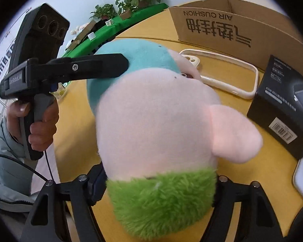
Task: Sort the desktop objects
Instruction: 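Lift the plush toy with the left gripper and carry it over the box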
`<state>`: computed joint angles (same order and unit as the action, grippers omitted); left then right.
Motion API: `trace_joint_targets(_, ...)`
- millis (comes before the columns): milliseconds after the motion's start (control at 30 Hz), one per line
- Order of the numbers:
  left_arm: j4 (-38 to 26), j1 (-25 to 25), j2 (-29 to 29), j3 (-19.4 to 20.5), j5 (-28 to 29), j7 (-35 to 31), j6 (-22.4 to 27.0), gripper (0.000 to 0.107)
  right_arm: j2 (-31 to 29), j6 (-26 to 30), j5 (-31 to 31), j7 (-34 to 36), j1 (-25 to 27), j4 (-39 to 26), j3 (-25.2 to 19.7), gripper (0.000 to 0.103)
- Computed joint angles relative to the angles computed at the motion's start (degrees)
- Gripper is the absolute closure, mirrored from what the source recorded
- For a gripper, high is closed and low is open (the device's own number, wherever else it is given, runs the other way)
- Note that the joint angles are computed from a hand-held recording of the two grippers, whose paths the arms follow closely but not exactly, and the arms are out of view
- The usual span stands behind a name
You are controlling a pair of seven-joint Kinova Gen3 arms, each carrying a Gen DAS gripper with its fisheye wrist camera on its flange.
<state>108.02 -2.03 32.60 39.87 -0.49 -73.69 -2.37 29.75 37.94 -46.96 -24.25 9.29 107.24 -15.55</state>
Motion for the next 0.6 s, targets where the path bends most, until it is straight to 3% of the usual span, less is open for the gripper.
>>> trace_joint_targets(67, 0.5, 0.6, -1.5, -0.1, -0.8, -0.5, -1.8, 0.032, -1.6, -0.2, -0.7, 1.3, 1.0, 0.5, -0.3, 0.035)
trace_joint_targets(233, -1.9, 6.7, -7.6, -6.4, -5.2, -2.0, -5.8, 0.032, -8.3, -2.7, -4.7, 6.6, 2.0, 1.1, -0.6, 0.035)
trace_joint_targets(300, -4.8, 7.2, -8.7, -7.1, -8.2, -2.6, -6.1, 0.032, -10.9, -3.1, -6.8, 8.8, 2.2, -0.3, 0.2, 0.035)
trace_joint_targets(467, -14.0, 3.6, -8.3, -2.8, -16.2, -3.7, -5.3, 0.032, -16.4, -4.0, -3.1, 8.6, -1.4, -8.2, 5.0, 0.035)
trace_joint_targets(600, -22.4, 3.6, -7.1, -2.1, -19.2, -5.6, -4.0, 0.032, -18.0, -5.6, -0.5, 9.8, -2.9, -14.4, 6.8, 0.035)
